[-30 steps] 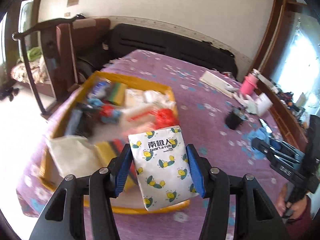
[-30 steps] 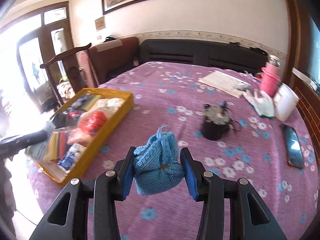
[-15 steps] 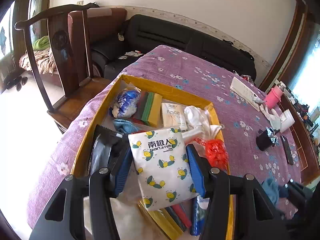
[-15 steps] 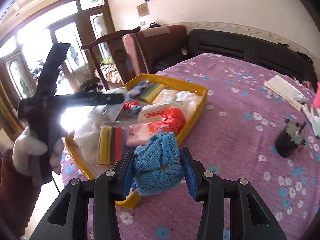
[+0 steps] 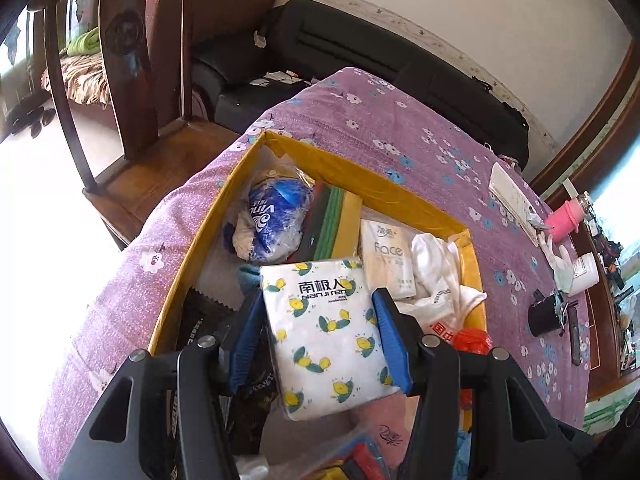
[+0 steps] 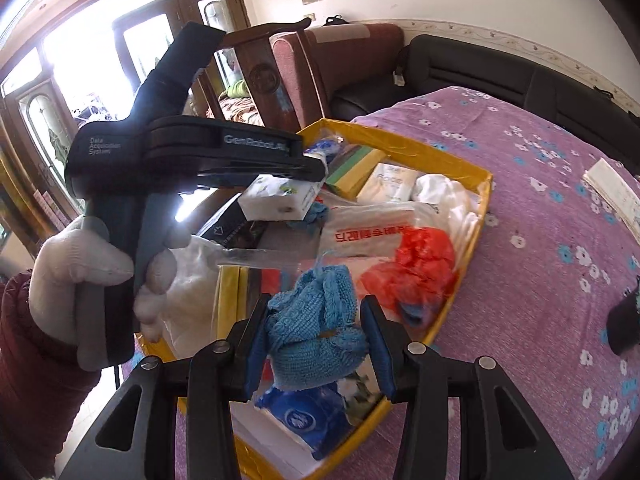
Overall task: Organize soft objects
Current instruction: 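Lower the tissue pack into the tray with the left gripper while the right lowers the knitted cloth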
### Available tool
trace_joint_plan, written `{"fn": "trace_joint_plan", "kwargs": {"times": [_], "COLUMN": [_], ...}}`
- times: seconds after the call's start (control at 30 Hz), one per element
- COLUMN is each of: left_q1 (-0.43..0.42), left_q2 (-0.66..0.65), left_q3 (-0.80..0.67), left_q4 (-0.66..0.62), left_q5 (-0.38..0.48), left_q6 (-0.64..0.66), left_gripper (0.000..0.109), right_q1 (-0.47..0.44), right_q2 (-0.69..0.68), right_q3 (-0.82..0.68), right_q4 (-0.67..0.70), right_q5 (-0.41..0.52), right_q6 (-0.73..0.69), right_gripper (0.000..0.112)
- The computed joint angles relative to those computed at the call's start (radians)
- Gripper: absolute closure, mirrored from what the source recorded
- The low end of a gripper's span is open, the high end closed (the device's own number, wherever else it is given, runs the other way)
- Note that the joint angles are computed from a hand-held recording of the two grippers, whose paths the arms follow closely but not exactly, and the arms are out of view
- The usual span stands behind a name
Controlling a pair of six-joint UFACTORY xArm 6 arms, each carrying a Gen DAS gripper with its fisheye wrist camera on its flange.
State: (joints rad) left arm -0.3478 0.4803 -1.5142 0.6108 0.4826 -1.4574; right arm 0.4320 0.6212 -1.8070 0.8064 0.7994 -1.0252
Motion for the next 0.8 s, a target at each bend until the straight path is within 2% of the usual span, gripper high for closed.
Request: {"fn": "trace_joint_plan", "kwargs": {"times": [0.1,0.17,0.3,0.53,0.63,0.7,0.8], "left_q1": [0.001,-0.002,-0.014,-0.028,-0.028,-0.026,-0.032], "left_q2": [0.002,-0.006,-0.062,-0.031,-0.045,-0.068,-0.103], "left_q3": [0.002,0.014,0.074,0.039,0.061,0.091,0.12], "left_q4": [-0.001,-0.02,0.022,-0.047,-0.009,0.021,0.091], "left_q5": [0.001,-0.002,-0.011,0.068,0.038,0.0,-0.014], "left_q6": [0.01,0.031,0.0,0.102,0.06,0.016,-0.06], "left_gripper": [0.054,0.054,0.054,0.052,0.048,0.042,0.04], "right_q1": [0.009,0.005,-0.006,-0.006,-0.009,-0.004,0.001], "right_q2": [0.026,0.042,0.053,0.034,0.009,-0.01,-0.021], "right_q3": [-0.034,-0.056,-0.072,-0.034,-0.001,0.03,0.052], "right_q4": [-0.016,-0.026,-0.03,-0.006,0.007,-0.001,-0.007], "right_q5": [-0.001,0.02,0.077,0.15,0.184,0.185,0.181], "right_q6": [0.019,0.033,0.03,-0.025,-0.059,-0.077,-0.086], "right_gripper": [0.063,0.063,0.063,0.063,0.062,0.062,0.062]}}
